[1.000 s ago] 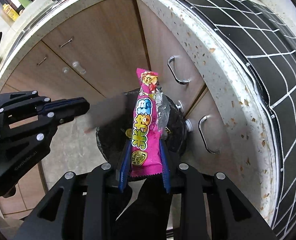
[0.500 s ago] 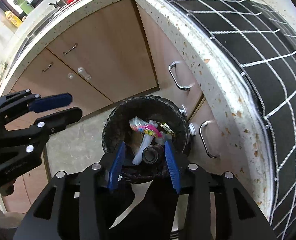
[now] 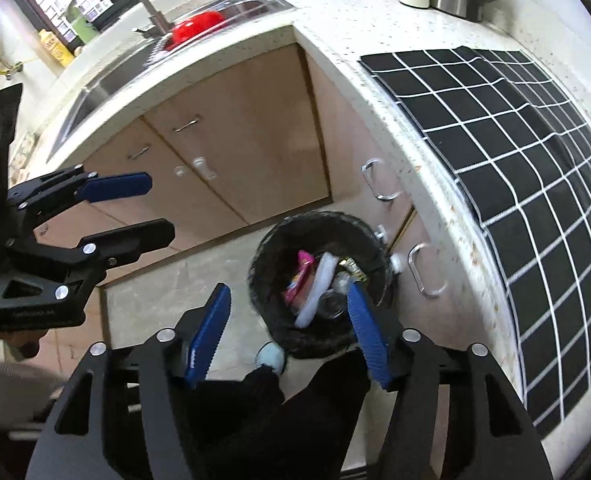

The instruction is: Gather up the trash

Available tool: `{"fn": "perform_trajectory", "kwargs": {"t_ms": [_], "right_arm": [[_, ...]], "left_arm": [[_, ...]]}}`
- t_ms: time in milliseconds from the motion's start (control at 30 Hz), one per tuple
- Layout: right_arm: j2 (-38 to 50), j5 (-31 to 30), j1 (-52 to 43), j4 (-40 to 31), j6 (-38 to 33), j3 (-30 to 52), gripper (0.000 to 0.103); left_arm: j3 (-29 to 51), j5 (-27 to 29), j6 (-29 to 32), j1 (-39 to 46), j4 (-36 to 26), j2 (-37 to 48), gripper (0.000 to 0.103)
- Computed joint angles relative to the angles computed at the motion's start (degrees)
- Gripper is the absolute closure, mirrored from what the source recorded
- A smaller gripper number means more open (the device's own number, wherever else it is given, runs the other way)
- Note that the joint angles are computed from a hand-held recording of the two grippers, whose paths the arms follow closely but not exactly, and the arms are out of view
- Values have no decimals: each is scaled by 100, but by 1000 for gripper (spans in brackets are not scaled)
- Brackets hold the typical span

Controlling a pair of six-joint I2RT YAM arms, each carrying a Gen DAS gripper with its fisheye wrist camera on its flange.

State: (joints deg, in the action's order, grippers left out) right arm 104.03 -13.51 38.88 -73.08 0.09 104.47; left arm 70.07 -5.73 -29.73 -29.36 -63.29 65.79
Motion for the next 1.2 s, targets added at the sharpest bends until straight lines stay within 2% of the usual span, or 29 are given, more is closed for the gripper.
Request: {"fn": "perform_trajectory", "kwargs": {"t_ms": [67,200,300,433,833,1200], "right_arm": [[-240,101,124,-82,62,-66,40],[-600,239,254,-253,198,-96,34],[-737,320,359,-603,389,165,34],[-945,418,562,-820,596,468,28],[-1368,522,944,-979,976,298,24],[-1487,750,1149,-1130,1054,385,24]], "left_arm": [[214,92,45,-115,-349,-35,32],[656,-153,2,-490,-811,-218,25],[917,-246,-61,-708,-1051,-341,23],[1224,-419,-279,-973,-1352,-473,16],[1525,-979,-811,-1530,-2001,-857,11],[1641,-1250,-1063,-1951,-2136,-951,9]]}}
